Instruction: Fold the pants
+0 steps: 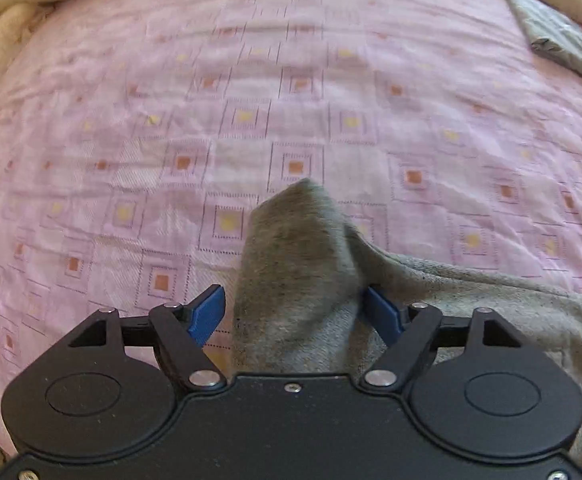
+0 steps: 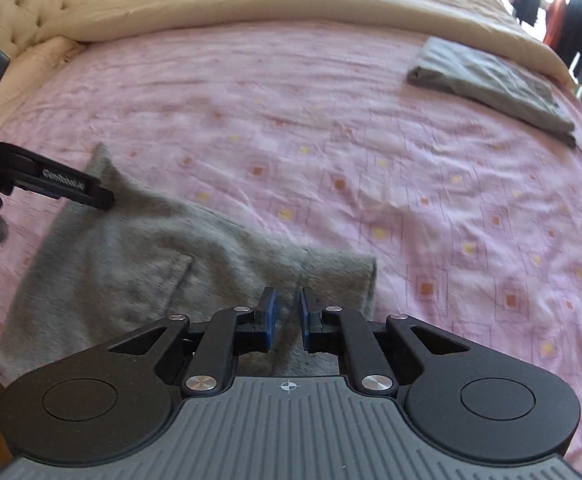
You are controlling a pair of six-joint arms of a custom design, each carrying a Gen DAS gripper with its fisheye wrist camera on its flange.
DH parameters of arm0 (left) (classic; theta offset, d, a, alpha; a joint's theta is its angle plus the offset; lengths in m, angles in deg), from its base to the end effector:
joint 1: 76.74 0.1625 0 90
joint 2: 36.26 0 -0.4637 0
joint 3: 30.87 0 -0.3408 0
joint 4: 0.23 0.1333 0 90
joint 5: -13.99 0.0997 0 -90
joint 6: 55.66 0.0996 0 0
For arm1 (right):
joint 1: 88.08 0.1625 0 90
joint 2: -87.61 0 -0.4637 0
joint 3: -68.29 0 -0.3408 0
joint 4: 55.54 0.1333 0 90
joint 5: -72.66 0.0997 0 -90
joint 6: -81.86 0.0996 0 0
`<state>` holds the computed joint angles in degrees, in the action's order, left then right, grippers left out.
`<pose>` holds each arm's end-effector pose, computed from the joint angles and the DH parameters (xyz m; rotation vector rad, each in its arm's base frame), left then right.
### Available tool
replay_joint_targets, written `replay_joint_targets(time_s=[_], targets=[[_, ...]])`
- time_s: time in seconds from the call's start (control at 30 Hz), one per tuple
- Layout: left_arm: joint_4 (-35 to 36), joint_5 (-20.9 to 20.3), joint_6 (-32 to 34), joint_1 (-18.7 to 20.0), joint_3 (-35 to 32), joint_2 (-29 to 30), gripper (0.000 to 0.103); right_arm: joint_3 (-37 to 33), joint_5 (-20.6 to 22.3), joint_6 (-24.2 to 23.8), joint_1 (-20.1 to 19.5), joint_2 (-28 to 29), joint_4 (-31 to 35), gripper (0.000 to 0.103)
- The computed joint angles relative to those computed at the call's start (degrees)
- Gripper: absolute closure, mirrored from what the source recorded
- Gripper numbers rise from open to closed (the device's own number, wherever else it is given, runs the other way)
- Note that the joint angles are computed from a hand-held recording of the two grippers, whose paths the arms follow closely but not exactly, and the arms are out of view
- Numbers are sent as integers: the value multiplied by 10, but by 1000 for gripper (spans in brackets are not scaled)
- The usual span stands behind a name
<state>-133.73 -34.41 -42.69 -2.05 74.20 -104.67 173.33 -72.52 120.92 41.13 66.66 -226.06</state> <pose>0.0466 -0.5849 0.3281 0.5364 2.3536 -0.1629 0.3965 -0.4045 -0.0737 0.0399 -2.2658 0.6925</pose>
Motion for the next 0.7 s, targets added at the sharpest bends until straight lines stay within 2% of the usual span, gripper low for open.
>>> replay_joint_targets(time_s=[0.03,0.1,0.17,0.23,0.33,0.4,0.57,0.63,0.7], targets=[[20,-4,-14,6,-14,7,16,8,8,13,-6,-1,-6,90],[8,0,-6,8,-17,15,12,26,17,4,-11,2,-58,90],[10,1,4,6,-18,16,12,25,18,6,-10,2,-51,90],[4,-4,11,2,-13,5,18,23,19,18,-7,0,-40,90],[-17,-20,23,-5,15,-38,20,17,10,32,4,-4,-23,88],[-20,-23,31,-10,44,-76,19,19,-6,26,17,0,-39,87],[65,-3,22,-3,100,-151,19,31,-1,58,42,3,-11,87],[78,6,28,7,125,-175,12,38,-1,73,53,6,9,86],[47,-1,38,15,144,-195,8,44,-8,87,62,9,22,74]])
